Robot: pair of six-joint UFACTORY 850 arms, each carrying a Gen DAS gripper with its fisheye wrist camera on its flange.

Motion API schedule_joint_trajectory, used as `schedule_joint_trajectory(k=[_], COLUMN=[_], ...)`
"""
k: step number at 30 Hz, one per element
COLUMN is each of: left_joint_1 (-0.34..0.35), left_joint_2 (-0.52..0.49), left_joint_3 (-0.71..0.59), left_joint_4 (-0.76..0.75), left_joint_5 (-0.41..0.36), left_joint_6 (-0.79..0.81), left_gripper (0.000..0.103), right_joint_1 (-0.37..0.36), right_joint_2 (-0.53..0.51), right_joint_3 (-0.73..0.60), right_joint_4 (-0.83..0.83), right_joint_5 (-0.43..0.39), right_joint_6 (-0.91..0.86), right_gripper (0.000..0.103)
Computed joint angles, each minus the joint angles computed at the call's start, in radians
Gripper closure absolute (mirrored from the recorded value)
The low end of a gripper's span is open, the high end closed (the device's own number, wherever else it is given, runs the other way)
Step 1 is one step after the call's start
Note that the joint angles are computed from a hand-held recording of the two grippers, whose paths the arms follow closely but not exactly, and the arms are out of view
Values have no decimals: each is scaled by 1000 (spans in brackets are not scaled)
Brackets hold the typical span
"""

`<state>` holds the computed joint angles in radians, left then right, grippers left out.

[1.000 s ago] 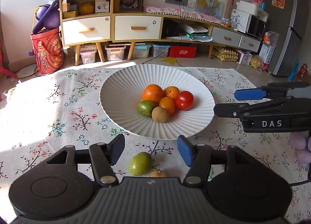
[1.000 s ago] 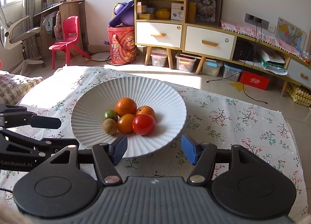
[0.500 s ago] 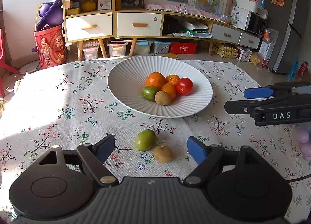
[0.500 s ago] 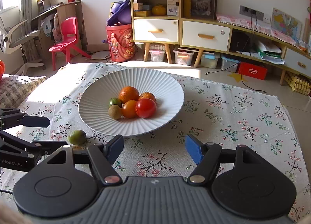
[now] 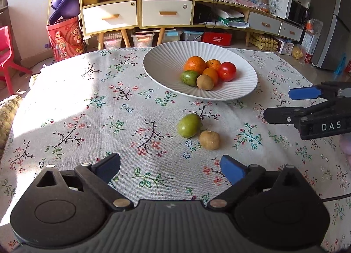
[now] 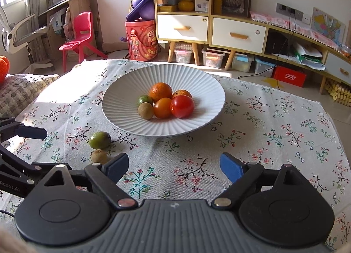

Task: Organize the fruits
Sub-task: 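Open both grippers and withdraw them from the bowl toward the remaining fruit, then lower the right gripper onto the small tan round fruit and close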

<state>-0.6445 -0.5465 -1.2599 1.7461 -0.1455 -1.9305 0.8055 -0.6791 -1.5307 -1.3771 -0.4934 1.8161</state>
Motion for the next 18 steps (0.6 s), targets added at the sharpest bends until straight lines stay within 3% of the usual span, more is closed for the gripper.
schedule_joint_trajectory(k=[14, 18], left_joint_1=[38, 43], left_joint_2=[24, 27], left_joint_3=[26, 27], left_joint_4=[-247, -289], left_joint_5=[-18, -18], left_joint_6=[214, 254], left_gripper=[14, 14], right_joint_1=[24, 28], right_joint_2=[-53, -69], right_joint_3=[-66, -85], right_joint_4=[85, 100], right_joint_5=[23, 43], right_joint_6=[-98, -129], right_gripper=[14, 19])
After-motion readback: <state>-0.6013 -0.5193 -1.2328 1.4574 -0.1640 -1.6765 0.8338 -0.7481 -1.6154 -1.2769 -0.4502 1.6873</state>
